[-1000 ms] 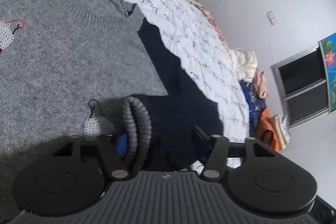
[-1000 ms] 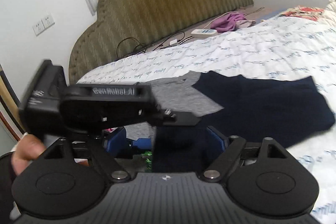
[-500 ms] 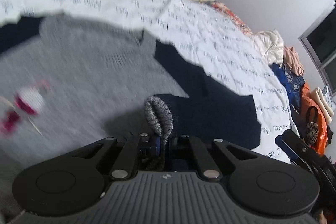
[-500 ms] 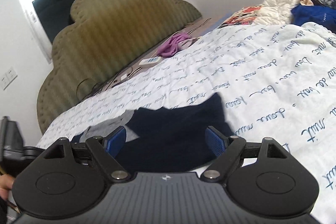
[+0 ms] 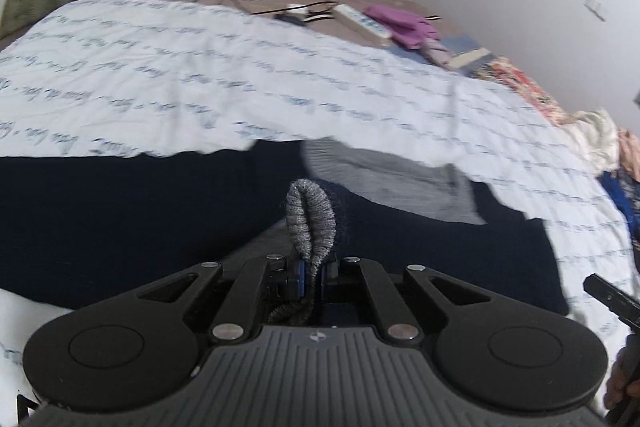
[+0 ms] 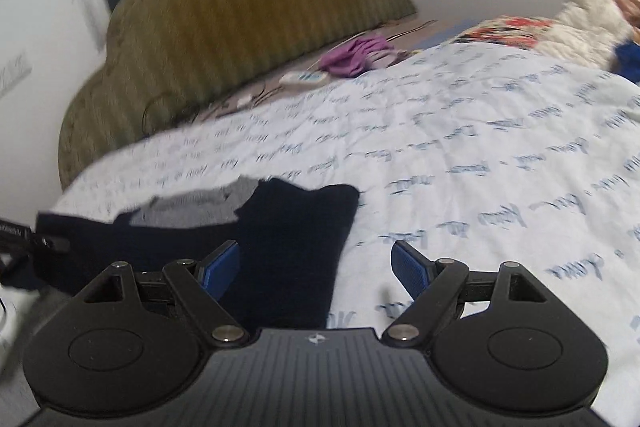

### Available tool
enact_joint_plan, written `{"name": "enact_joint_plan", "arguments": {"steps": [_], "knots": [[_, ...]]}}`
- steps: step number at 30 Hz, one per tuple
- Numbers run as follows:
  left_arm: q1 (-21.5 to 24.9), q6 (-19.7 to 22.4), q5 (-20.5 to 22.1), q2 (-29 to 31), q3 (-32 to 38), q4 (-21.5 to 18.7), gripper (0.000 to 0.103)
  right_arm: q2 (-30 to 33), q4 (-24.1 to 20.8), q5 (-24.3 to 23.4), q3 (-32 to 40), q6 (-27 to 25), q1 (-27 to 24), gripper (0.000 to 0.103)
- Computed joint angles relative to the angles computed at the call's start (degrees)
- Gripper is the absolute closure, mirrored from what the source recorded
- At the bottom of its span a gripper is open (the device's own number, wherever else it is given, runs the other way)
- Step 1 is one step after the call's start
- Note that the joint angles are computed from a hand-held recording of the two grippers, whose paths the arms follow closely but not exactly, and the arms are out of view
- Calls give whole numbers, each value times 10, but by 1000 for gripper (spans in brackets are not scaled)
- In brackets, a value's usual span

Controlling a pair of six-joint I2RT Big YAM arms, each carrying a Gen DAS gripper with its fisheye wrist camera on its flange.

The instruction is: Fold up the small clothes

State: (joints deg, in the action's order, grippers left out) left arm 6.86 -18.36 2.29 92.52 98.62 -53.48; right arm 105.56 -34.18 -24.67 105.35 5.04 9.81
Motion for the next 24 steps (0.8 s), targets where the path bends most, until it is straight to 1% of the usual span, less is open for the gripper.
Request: {"name": "enact_joint_plan", "arguments": {"steps": [2, 5, 7, 9, 12, 14, 16, 18, 19, 20, 22, 23, 24], "knots": [[7, 3, -6, 5, 2, -8, 97, 10, -10, 14, 15, -40, 15, 20], [18, 1, -10, 4, -8, -9, 97, 25, -29, 35, 41, -115, 40, 20], [24, -1, -11, 1, -17, -11, 97, 44, -58, 42, 72, -158, 55, 20], [27, -1, -14, -1, -24, -12, 97, 66, -87, 52, 105, -190, 66, 20], [31, -1, -17, 2, -30, -15, 97, 110, -153, 64, 170, -210, 74, 20], [31, -1, -17, 4, -33, -13, 97, 130, -182, 71, 197, -217, 74, 20], [32, 0, -19, 8, -35, -11, 96, 135, -188, 61, 200, -209, 68, 17], [30, 7, -26, 12, -37, -9, 95, 132, -184, 57, 192, -203, 64, 16], [29, 12, -31, 12, -42, -2, 93, 129, -179, 56, 184, -205, 63, 15], [28, 16, -35, 10, -47, 6, 86, 129, -177, 57, 184, -205, 63, 13], [31, 14, -32, 6, -49, 9, 81, 129, -180, 63, 186, -204, 65, 13], [34, 9, -32, 1, -51, 8, 68, 131, -188, 69, 193, -204, 67, 12], [37, 4, -40, -10, -57, 14, 63, 131, -195, 77, 201, -202, 69, 12]]}}
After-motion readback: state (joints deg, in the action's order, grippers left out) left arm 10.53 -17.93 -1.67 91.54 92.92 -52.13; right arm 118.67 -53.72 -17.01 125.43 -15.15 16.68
